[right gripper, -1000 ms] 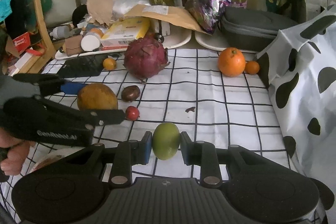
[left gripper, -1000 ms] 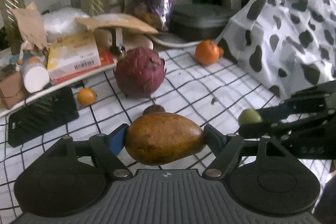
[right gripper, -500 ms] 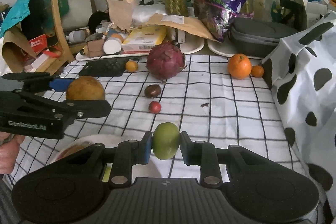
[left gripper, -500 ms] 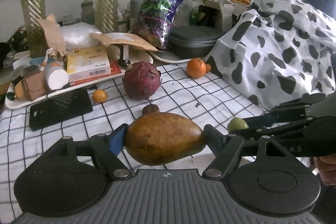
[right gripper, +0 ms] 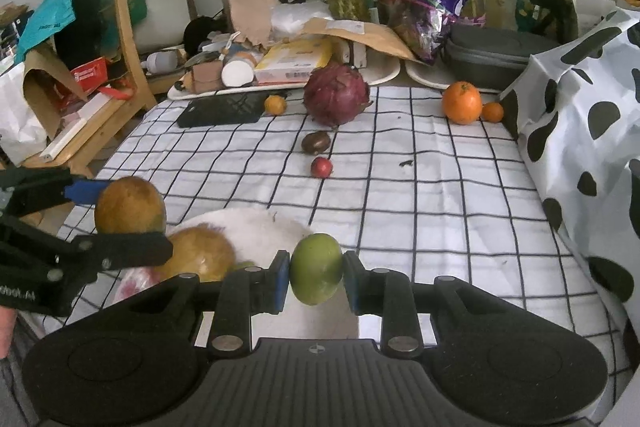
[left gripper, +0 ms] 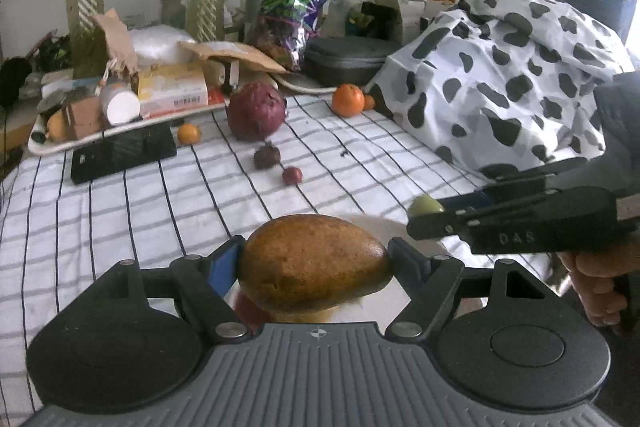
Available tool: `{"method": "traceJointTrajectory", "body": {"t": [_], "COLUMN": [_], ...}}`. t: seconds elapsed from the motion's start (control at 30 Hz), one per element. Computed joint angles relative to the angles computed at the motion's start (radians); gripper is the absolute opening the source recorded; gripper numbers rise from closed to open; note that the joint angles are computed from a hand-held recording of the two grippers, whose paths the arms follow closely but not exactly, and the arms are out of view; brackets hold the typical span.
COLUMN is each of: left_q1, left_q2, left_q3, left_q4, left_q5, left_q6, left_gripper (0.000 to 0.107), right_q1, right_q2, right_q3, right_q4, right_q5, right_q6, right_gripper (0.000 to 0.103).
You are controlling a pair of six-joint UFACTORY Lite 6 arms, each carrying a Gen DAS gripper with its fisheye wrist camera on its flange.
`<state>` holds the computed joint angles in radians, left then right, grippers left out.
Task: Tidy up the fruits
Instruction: 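Carry the mango in the left tool and plum in the right tool to the plate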
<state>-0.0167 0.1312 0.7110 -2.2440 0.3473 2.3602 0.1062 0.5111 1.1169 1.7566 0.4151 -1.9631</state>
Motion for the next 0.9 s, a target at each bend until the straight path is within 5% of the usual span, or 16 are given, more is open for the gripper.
{"method": "traceJointTrajectory", "body": {"t": [0.27,0.57,0.9], "left_q1": [-0.042,-0.093,-0.157], "left_q2": [-0.08,0.021,0.071], "left_q3": [-0.115,-0.089,-0.079], "left_q4": [0.001,0.004,-0.35], "left_q5": [-0.025,-0.094,-0.152], "left_q6": [-0.021,-0.001,0.381], "left_gripper": [0.076,0.076,0.077], "right_q1": [0.016,0.045,0.063], "right_q2": [-0.061,-0.084,-0.069], "right_q3": [-0.096,-0.151,-0.152], "right_q4": [0.046,0.032,0.024], "right_q5": [-0.014,-0.036,-0.071], "right_q6": [-0.061,-0.07,-0.064], "right_gripper": [0.029,0.029,0.03]}}
